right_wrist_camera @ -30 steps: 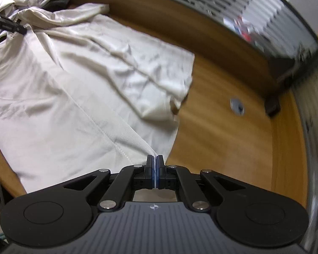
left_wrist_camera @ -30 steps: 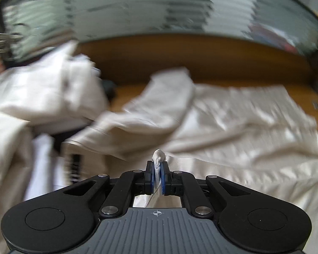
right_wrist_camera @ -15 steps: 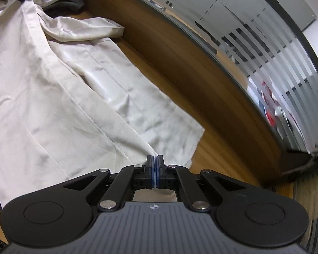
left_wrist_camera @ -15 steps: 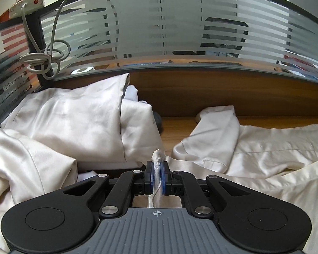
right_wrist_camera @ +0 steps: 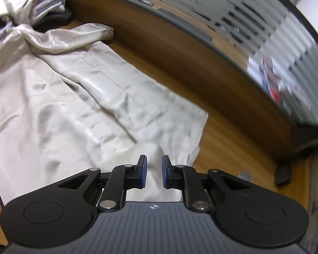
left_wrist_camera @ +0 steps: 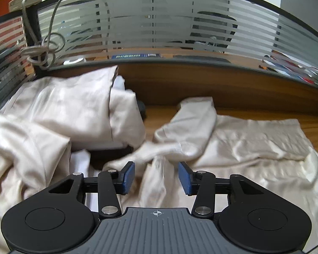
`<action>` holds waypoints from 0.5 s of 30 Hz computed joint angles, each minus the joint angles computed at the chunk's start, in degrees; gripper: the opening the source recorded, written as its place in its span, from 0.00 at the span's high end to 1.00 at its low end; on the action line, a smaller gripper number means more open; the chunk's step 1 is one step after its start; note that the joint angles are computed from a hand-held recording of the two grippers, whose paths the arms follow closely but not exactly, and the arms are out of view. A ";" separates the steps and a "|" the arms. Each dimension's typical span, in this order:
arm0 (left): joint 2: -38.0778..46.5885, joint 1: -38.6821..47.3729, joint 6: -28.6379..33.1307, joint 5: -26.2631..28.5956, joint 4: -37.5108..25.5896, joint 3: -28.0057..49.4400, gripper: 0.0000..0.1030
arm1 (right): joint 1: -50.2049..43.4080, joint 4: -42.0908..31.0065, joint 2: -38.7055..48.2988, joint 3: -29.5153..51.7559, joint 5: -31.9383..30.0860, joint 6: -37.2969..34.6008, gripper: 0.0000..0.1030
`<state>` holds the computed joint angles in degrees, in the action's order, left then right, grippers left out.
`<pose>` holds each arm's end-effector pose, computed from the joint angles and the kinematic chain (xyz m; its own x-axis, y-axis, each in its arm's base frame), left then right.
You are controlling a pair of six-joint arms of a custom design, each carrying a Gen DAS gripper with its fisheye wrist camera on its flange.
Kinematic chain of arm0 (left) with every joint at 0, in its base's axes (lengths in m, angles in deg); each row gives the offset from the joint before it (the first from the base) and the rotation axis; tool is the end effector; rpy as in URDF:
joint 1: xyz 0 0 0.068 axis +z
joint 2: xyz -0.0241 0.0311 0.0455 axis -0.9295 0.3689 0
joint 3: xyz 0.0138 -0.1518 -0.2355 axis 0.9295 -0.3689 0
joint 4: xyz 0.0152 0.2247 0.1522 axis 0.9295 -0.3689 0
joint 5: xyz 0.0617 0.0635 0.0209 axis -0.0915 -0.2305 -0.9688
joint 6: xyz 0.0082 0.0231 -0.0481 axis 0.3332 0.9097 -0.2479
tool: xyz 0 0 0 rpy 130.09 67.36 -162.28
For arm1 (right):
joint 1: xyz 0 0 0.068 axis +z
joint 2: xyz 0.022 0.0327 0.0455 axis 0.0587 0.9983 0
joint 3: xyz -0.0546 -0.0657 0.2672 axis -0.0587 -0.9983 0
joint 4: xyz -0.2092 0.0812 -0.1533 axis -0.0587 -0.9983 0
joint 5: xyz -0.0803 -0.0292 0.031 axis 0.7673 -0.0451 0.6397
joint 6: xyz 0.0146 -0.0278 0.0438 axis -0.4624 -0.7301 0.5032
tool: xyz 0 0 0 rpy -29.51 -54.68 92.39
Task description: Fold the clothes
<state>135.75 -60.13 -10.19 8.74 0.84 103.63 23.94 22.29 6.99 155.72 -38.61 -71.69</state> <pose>0.2898 0.0372 0.3137 -0.7088 0.0220 -0.7050 0.0339 0.9994 -0.0029 0.3021 0.1065 0.3114 -0.7458 -0.4660 -0.4760 -0.3967 0.8847 -0.2446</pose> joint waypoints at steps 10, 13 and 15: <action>-13.70 -0.98 0.48 0.14 -10.73 -9.69 0.46 | -4.81 -4.61 -18.35 -17.77 -7.26 6.12 0.85; -15.92 -2.22 0.19 -0.60 -13.44 -11.99 0.46 | -6.58 -6.65 -23.16 -22.75 -9.92 7.62 0.85; -16.93 -3.05 0.08 -1.19 -14.74 -13.34 0.46 | -7.56 -7.95 -25.91 -25.74 -11.61 8.65 0.85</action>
